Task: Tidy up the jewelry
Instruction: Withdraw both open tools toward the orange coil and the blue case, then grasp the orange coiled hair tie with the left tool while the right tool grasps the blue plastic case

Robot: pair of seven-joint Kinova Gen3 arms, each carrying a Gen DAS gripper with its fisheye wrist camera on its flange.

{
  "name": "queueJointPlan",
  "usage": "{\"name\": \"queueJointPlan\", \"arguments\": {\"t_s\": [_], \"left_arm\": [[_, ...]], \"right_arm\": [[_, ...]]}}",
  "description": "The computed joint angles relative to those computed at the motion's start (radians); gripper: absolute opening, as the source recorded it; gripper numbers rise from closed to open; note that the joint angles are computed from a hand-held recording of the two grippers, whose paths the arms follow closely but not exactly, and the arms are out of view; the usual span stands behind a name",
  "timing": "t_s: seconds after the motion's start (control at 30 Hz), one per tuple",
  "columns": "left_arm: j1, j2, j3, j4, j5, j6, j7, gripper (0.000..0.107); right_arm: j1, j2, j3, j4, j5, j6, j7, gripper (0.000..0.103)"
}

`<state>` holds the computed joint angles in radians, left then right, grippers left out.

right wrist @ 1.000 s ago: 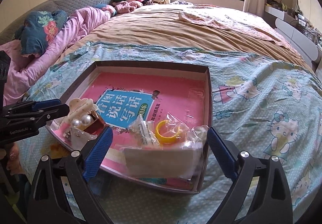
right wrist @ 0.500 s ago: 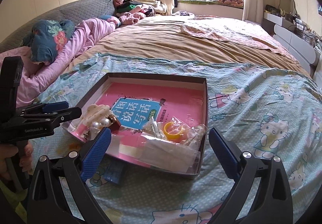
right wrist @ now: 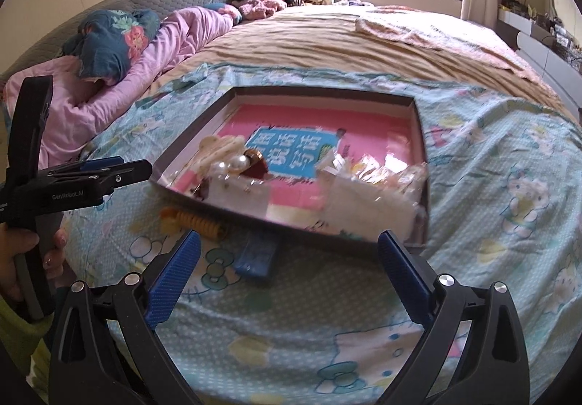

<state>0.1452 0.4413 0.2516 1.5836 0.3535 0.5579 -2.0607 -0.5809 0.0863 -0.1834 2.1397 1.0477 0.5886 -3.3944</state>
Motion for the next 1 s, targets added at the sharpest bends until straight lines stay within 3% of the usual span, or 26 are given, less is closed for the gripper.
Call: {"name": "queueJointPlan", "arguments": {"t_s": [0.1,0.3,0.43,0.57,0.77,0.83,1.0], "left_arm": [[-0.014,0.003,0.006,0.013,0.009,0.016,-0.013,0.079],[-0.041,0.017,0.028,0.035,0.052,0.042,-0.067,0.078],[-0.041,0.034,0.026,0.033,0.070,0.063,-0.080,0.060],[-0.048,0.062,0.033,0.010,0.095,0.101,-0.093,0.046],[-0.045,0.096,0.038,-0.012,0.121,0.116,-0.109,0.025],[-0.055,0.108,0.047,-0.019,0.136,0.129,-0.123,0.010],[-0.059,0.096,0.052,-0.003,0.156,0.120,-0.158,0.007]], "right_arm": [[-0.002,0.036,0.007,-0.007,0.011,-0.036,-0.028,0.095],[0.005,0.111,0.067,-0.029,-0.064,-0.151,0.031,0.069],[-0.026,0.143,0.117,-0.032,-0.085,-0.173,0.042,0.049],[-0.062,0.134,0.160,-0.003,-0.018,-0.207,-0.019,0.036],[-0.055,0.101,0.146,0.026,0.007,-0.196,-0.049,0.036],[-0.049,0.083,0.133,0.036,0.008,-0.184,-0.055,0.036],[-0.033,0.032,0.082,0.057,0.016,-0.137,-0.073,0.035]]}}
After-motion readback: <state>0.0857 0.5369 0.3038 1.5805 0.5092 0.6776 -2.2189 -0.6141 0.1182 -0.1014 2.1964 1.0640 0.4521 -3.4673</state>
